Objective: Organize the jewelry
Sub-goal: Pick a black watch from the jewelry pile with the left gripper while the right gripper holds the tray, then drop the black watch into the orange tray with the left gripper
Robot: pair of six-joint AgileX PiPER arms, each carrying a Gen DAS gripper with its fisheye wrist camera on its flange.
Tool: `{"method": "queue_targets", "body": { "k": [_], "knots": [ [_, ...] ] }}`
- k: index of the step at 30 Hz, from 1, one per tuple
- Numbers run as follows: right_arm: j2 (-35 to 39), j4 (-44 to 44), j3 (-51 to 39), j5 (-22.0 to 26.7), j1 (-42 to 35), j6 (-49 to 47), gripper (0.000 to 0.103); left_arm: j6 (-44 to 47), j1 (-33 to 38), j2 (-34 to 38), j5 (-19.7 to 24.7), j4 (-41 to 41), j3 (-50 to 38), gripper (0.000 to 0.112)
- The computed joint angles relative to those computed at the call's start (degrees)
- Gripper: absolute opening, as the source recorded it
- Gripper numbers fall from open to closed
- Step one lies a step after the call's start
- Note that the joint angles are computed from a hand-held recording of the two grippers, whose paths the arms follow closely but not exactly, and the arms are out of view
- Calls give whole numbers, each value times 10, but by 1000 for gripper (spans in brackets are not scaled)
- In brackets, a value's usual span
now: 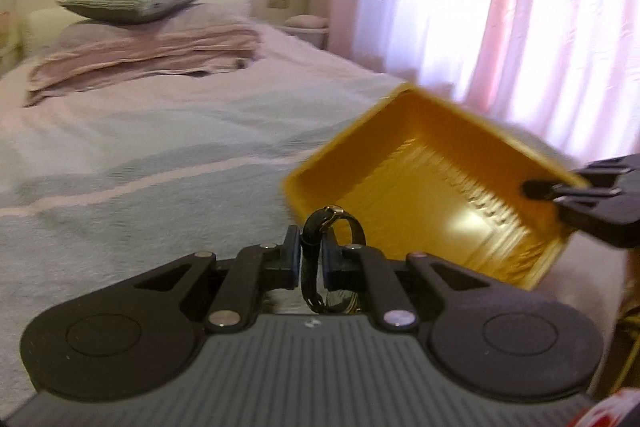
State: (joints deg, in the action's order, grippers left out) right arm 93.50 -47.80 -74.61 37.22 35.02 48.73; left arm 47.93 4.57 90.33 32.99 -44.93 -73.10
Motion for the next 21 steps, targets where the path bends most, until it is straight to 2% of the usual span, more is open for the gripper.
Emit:
{"method": "queue_targets", "body": {
  "k": [4,13,21],
  "knots": [
    [0,-1,1,-2,-1,2,5,4,-29,23,22,-25,-17,9],
    [-1,2,3,-7,-3,1,5,-45,-93,67,13,15,-32,10],
    [-1,5,5,-9,-4,-1,5,-41,-103,63,1,6,-20,22]
  ]
}}
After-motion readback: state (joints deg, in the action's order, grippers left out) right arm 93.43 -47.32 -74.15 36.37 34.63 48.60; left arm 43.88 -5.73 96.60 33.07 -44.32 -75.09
